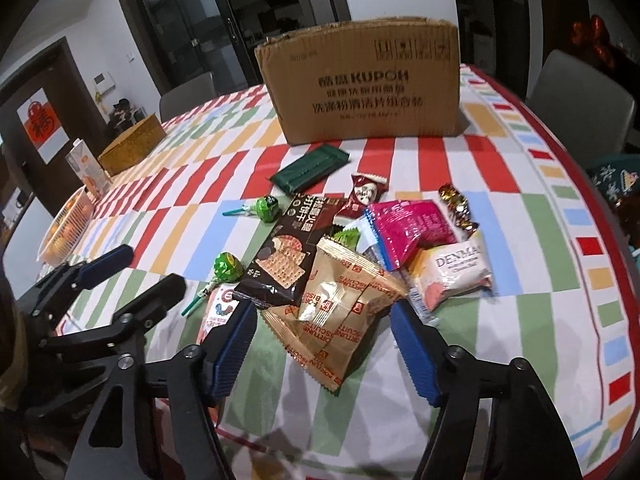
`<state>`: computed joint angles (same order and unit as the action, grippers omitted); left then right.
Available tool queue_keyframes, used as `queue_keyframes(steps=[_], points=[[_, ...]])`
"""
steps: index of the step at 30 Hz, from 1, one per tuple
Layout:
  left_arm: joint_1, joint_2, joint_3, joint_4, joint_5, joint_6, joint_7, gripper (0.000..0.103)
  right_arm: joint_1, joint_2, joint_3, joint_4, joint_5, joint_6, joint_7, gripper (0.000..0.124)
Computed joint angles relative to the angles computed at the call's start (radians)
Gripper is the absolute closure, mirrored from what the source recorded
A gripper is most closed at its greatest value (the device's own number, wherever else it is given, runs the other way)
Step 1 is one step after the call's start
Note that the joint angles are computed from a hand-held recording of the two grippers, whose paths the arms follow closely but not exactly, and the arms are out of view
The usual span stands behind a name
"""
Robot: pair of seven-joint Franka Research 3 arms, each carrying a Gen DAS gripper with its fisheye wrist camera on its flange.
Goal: Organize snacks
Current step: 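Grasp the tan biscuit bag with the right tool while the left tool grasps the green lollipop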
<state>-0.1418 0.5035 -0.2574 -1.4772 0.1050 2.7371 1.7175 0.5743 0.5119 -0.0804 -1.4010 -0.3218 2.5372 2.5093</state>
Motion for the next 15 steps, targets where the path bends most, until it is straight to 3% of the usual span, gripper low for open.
queue_keyframes(steps=[9,15], points=[[-0.016,0.106,-0.002,0.141,-0.008,-0.094,0.020,0.043,-0.027,0.058,0.020,0.073,0.080,-0.023,-0.076,0.063],[-0.019,0.162,-0.009,0.225,-0.035,-0.157,0.028,0.056,-0.037,0.099,0.023,0.131,0.122,-0.043,-0.116,0.071]])
